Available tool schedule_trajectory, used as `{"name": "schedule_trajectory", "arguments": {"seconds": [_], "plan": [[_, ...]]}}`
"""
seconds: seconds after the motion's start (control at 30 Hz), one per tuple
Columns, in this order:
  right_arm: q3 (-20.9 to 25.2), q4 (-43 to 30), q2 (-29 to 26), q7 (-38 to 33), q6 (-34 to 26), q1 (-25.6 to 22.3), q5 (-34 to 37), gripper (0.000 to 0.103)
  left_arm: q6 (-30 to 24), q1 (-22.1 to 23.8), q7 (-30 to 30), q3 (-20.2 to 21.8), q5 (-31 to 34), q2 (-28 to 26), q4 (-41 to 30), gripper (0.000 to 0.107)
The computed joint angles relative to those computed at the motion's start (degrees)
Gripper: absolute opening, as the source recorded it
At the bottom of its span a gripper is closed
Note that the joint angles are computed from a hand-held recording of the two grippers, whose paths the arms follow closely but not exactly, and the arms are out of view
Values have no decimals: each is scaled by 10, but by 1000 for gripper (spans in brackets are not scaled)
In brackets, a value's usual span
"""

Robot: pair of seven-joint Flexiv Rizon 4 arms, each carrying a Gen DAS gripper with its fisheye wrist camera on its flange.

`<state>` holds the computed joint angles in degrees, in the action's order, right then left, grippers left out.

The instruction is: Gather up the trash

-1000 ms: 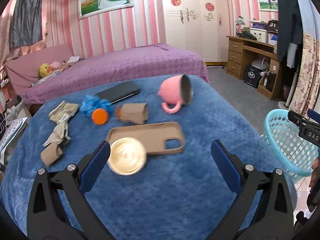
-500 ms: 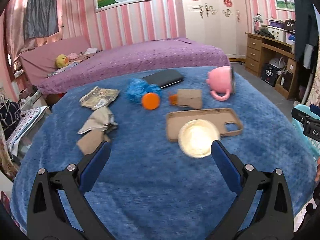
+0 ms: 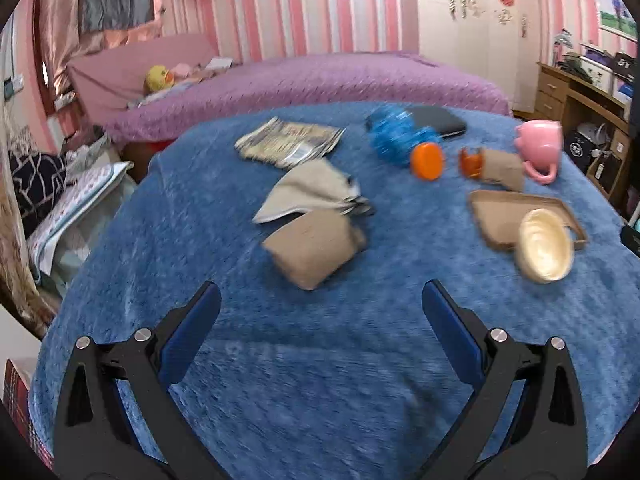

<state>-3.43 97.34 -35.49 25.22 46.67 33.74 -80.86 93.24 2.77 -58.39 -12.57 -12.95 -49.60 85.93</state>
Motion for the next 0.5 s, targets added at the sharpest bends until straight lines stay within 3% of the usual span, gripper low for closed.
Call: {"name": "schedule_trajectory", "arguments": {"seconds": [0.13,0.27,0.43,0.5], "plan": [[1,-17,-12,-28,-5,6,17,96,-64,-7,13,16,-8,-25,-54,90],[-2,-29,-22,-41,4,8,36,96,-151,-2,33,8,-32,-49,-108,77],[-9,-44,-32,-63,10,12,64,96,-189,3,65,-6,-56,-68,-143,74],[-12,-51,-37,-68,14,14,70,96,-193,8,79,-17,-69,-71,-148,58]]}}
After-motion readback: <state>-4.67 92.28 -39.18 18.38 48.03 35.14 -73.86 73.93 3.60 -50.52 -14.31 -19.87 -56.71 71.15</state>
